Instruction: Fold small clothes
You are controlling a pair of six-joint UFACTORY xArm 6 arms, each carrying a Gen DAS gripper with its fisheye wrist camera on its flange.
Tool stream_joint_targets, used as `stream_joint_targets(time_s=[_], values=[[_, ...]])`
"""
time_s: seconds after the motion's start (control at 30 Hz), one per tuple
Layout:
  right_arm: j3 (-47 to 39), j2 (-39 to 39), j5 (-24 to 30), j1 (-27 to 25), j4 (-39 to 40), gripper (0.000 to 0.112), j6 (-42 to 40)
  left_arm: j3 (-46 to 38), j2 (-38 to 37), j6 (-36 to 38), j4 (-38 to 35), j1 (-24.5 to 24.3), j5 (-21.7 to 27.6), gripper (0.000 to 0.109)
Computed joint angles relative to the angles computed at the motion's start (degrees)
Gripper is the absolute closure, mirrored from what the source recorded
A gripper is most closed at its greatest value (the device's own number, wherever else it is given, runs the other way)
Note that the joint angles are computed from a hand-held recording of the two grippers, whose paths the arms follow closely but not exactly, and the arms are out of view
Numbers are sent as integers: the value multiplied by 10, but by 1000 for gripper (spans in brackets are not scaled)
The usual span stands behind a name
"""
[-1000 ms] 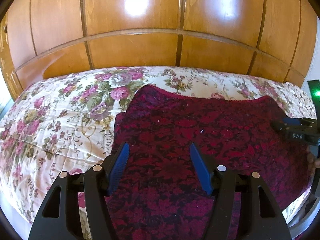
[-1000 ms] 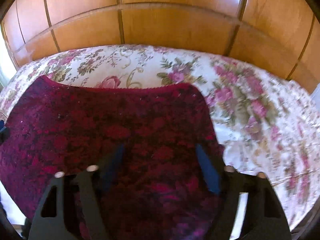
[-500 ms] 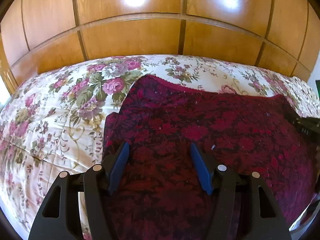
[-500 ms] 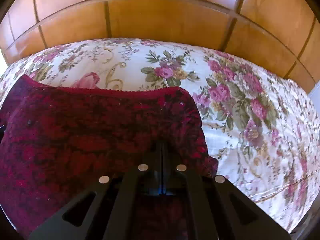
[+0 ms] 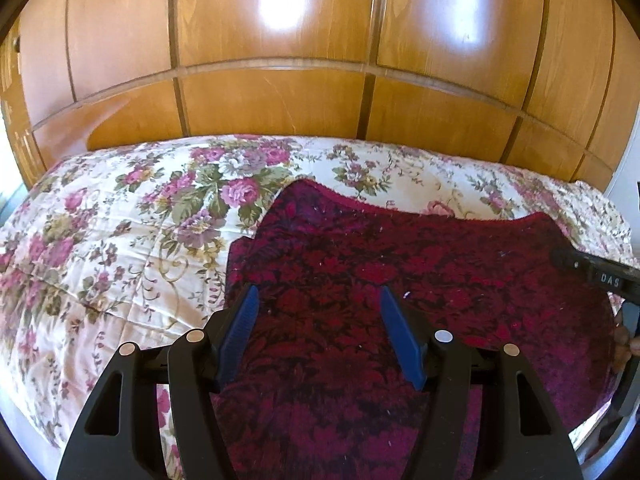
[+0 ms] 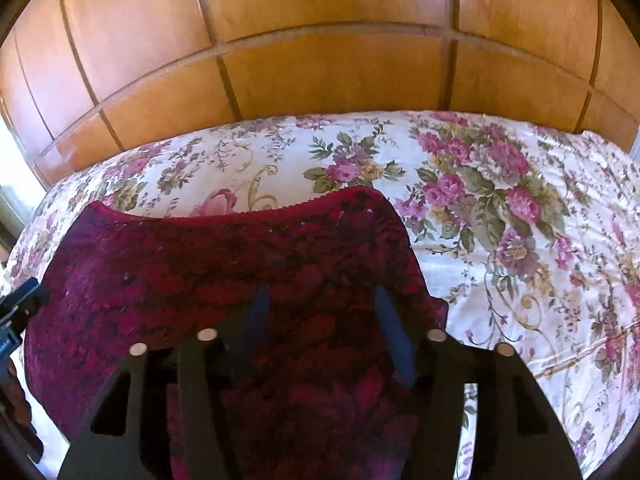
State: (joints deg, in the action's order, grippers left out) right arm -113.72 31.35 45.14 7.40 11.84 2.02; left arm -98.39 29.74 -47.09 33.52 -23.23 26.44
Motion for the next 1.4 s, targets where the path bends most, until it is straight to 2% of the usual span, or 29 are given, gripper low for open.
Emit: stream_joint_targets(time_s=[0.13, 0.2, 0.23, 0.43, 0.57, 0.63, 0.77, 0.93, 1.03, 1.13, 1.17, 1.2, 1.27, 1.4], values=[[65, -48, -34, -6, 32, 40, -2, 27, -24, -16, 10, -2, -21, 46], [99, -73, -44, -15, 59, 27, -5, 36, -33, -21, 16, -5, -29, 46], [112, -82, -46, -18, 56, 24, -1, 39, -35, -21, 16, -7, -31, 46], [201, -131, -6, -57, 141, 14, -33, 53, -40, 5, -19, -17, -48, 46], [270, -160, 19, -91, 315, 12, -99, 50, -33, 22, -29, -26, -47, 46], [295, -171, 25, -98, 373, 12, -125, 48, -29, 35, -44, -30, -49, 46], [323, -188, 50, -104, 436, 12, -177, 43, -19, 74, -92, -35, -50, 46], [338, -198, 81, -107, 469, 12, -214, 23, 5, 116, -140, -40, -33, 46], [339, -201, 94, -98, 473, 20, -235, 18, 17, 130, -159, -40, -33, 46], [343, -208, 79, -80, 444, 37, -222, 21, 20, 150, -187, -37, -43, 46], [342, -210, 82, -79, 446, 47, -219, 22, 21, 160, -196, -35, -46, 46], [340, -211, 85, -79, 452, 56, -217, 23, 21, 177, -214, -35, -50, 46], [342, -225, 81, -73, 454, 64, -216, 29, 21, 218, -267, -31, -60, 47], [329, -249, 65, -55, 454, 71, -222, 38, 18, 317, -386, -27, -74, 52]])
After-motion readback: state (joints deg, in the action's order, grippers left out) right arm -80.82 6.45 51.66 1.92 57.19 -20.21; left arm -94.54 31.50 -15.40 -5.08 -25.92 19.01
